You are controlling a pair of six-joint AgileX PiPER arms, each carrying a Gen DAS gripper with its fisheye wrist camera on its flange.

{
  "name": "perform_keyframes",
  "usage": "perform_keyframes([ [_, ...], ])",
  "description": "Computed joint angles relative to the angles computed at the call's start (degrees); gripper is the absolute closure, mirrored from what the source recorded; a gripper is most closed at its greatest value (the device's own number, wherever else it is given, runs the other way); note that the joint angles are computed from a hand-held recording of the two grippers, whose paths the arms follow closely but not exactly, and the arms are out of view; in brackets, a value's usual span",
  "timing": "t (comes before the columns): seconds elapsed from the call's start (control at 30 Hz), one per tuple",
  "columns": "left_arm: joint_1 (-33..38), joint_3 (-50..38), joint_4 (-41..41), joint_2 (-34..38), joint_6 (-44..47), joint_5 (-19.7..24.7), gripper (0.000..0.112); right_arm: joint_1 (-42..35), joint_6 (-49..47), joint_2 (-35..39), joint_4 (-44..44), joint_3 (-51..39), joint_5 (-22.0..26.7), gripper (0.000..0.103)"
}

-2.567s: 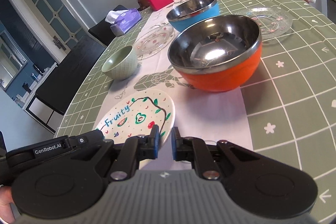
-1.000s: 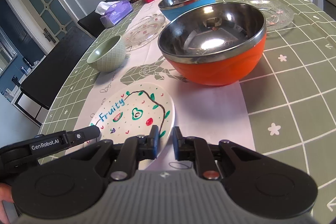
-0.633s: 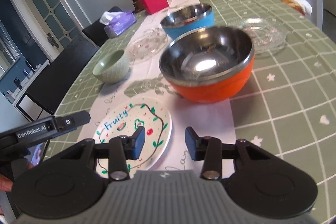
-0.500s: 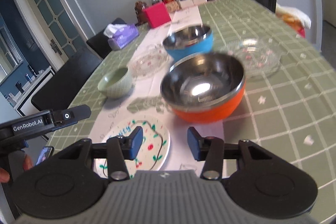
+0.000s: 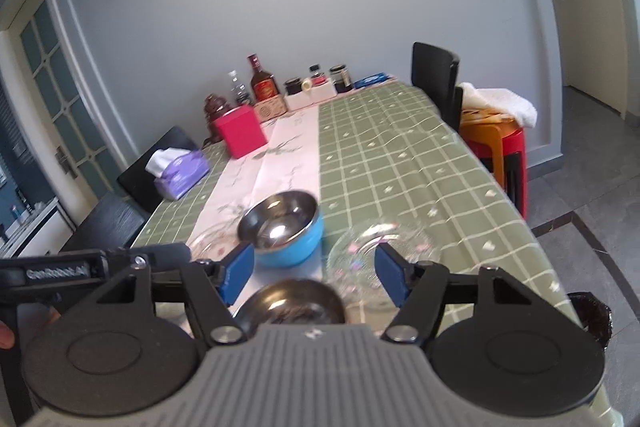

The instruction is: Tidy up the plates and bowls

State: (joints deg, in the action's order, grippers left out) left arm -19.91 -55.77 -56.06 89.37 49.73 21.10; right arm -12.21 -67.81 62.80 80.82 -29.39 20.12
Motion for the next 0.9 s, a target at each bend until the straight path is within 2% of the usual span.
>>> perform_keyframes([
  [0.1, -0.7, -7.7, 9.8, 6.4, -8.7, 4.7, 0.052, -1.5, 1.7, 4.5, -2.4, -3.4, -1.1, 0.036],
  [0.2, -1.5, -15.2, 17.4, 12.6, -16.2, 8.6, 0.052, -2.3, 8.0, 10.2, -8.7, -7.2, -1.5, 0.036],
  [0.43, -1.0, -32.7, 27.1, 26.6, -26.6, 20.8, 0.052, -2.5, 7.1, 22.6, -7.4, -12.0, -3.2, 0.036],
  [0.73, -0.1, -47.6, 31.0, 38.3, -31.0, 29.7, 0.054, -3.4, 6.4, 34.2, -6.1, -17.1, -3.1, 0.037],
  [0.87, 0.3, -53.5, 30.8, 42.8, -32.1, 32.8, 0.062, -4.6, 6.4, 38.4, -5.3, -19.5, -1.5, 0.039],
  [0.9, 0.2, -54.5, 30.8, 43.7, -32.2, 33.1, 0.066, -4.9, 5.9, 39.4, -4.6, -20.0, -1.1, 0.043],
])
